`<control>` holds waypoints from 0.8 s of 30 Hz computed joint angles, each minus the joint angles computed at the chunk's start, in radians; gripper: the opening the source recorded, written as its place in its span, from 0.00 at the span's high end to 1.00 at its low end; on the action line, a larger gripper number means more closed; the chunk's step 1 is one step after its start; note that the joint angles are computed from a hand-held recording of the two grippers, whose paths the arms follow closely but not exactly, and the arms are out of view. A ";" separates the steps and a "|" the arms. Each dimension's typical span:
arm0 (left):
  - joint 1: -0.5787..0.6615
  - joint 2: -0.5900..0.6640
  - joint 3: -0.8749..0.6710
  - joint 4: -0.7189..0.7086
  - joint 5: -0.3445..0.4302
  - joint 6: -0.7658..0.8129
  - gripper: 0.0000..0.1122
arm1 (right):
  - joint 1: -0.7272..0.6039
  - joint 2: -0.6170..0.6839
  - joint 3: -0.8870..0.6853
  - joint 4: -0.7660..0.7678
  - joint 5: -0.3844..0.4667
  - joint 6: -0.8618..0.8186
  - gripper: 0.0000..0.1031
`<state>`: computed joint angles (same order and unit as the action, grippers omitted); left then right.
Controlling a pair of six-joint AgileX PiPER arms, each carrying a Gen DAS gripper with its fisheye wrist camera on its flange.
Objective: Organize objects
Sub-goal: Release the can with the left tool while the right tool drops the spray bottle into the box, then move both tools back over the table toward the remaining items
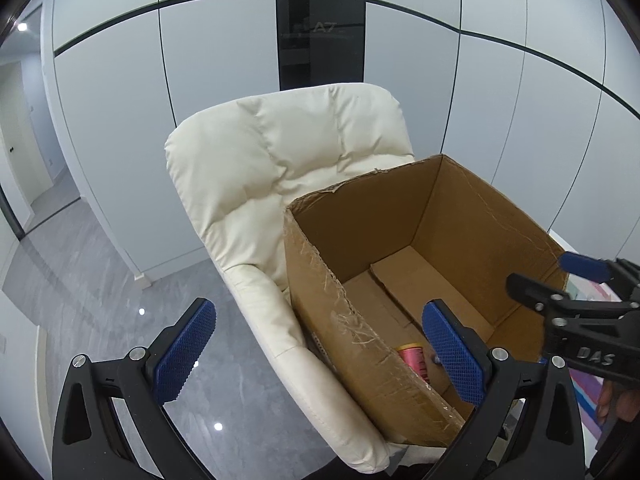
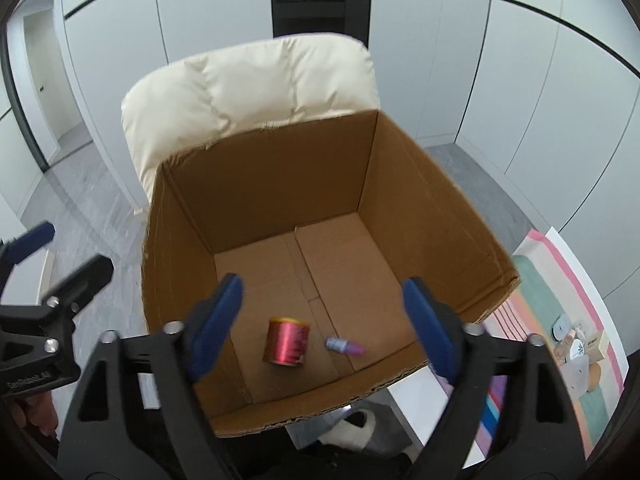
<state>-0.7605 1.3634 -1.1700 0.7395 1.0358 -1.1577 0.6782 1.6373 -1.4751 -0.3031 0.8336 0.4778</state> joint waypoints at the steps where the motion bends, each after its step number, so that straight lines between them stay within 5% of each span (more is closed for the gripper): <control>1: 0.002 0.002 -0.003 -0.003 0.000 0.003 0.08 | -0.003 -0.006 0.003 0.004 -0.003 -0.001 0.09; 8: 0.007 0.031 -0.032 -0.004 -0.005 0.008 0.08 | -0.034 -0.046 0.048 -0.006 -0.014 0.011 0.00; 24: -0.058 0.194 -0.204 -0.019 -0.022 0.032 0.08 | -0.159 -0.187 0.195 -0.026 -0.040 -0.005 0.00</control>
